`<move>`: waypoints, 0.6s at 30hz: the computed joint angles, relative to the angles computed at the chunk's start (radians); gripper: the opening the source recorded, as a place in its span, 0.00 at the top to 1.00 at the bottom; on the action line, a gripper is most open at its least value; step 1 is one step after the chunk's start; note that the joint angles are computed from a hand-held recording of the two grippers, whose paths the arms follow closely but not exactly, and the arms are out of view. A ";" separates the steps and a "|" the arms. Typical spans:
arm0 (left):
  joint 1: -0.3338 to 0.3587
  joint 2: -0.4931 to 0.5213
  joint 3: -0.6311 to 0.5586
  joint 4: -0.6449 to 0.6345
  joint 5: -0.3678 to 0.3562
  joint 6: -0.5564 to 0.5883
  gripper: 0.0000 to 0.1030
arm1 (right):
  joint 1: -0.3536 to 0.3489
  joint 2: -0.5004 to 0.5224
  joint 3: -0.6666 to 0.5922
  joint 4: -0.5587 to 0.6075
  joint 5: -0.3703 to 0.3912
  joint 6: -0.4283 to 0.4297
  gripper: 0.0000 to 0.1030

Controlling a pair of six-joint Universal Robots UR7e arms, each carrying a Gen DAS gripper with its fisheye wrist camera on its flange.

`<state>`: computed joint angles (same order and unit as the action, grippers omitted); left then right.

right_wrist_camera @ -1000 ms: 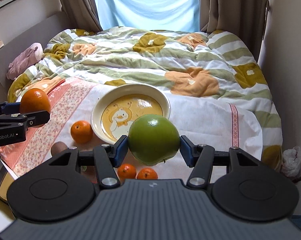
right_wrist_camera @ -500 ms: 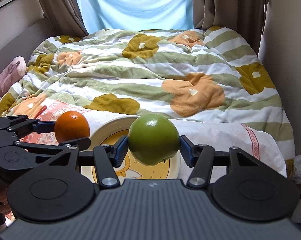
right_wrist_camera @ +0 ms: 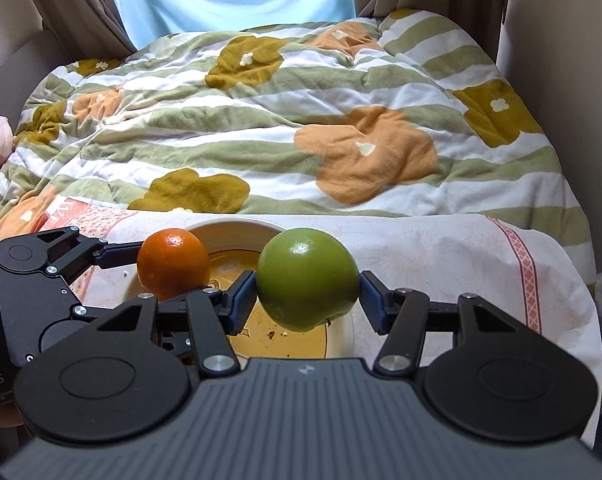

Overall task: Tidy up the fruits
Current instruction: 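Lower the orange into the white bowl and open the left gripper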

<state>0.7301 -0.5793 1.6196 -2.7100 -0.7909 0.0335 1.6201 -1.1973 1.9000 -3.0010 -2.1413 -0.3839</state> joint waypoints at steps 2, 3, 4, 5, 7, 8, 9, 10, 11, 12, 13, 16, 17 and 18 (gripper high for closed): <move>0.007 0.004 -0.005 0.012 -0.008 0.002 0.34 | -0.004 -0.002 0.005 -0.002 -0.007 0.006 0.31; 0.010 0.004 -0.006 0.014 -0.015 0.003 0.34 | -0.004 -0.003 0.007 -0.004 -0.009 0.008 0.31; 0.013 0.005 -0.007 0.013 -0.021 0.004 0.33 | -0.005 -0.004 0.009 -0.005 -0.011 0.008 0.31; 0.013 0.005 -0.001 -0.013 -0.024 0.017 0.29 | -0.005 -0.007 0.012 -0.006 -0.012 0.008 0.31; 0.008 0.003 0.009 -0.065 -0.018 0.046 0.03 | -0.005 -0.011 0.016 -0.004 -0.014 0.008 0.31; 0.004 -0.003 0.019 -0.095 -0.020 0.060 0.00 | -0.004 -0.014 0.018 -0.002 -0.014 0.008 0.31; 0.003 -0.010 0.025 -0.105 -0.028 0.066 0.00 | -0.004 -0.018 0.020 0.000 -0.014 0.007 0.31; 0.001 -0.019 0.031 -0.097 -0.034 0.063 0.00 | -0.004 -0.021 0.022 0.001 -0.013 0.005 0.31; -0.002 -0.028 0.038 -0.087 -0.032 0.059 0.00 | -0.004 -0.021 0.022 0.001 -0.012 0.002 0.31; -0.006 -0.037 0.049 -0.083 -0.024 0.056 0.00 | -0.002 -0.025 0.026 0.001 -0.011 -0.003 0.31; -0.012 -0.047 0.064 -0.089 -0.013 0.056 0.00 | -0.001 -0.028 0.028 0.002 -0.009 -0.008 0.31; -0.027 -0.083 0.110 -0.097 0.003 0.036 0.00 | 0.004 -0.031 0.026 0.018 -0.005 -0.029 0.31; -0.030 -0.096 0.123 -0.092 0.004 0.024 0.00 | 0.006 -0.030 0.021 0.031 -0.003 -0.036 0.31; -0.033 -0.108 0.135 -0.085 0.006 0.010 0.00 | 0.006 -0.029 0.019 0.037 0.000 -0.041 0.31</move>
<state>0.6969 -0.6877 1.7542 -2.7952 -0.7844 0.0438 1.6258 -1.2260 1.9191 -2.9637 -2.1417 -0.4247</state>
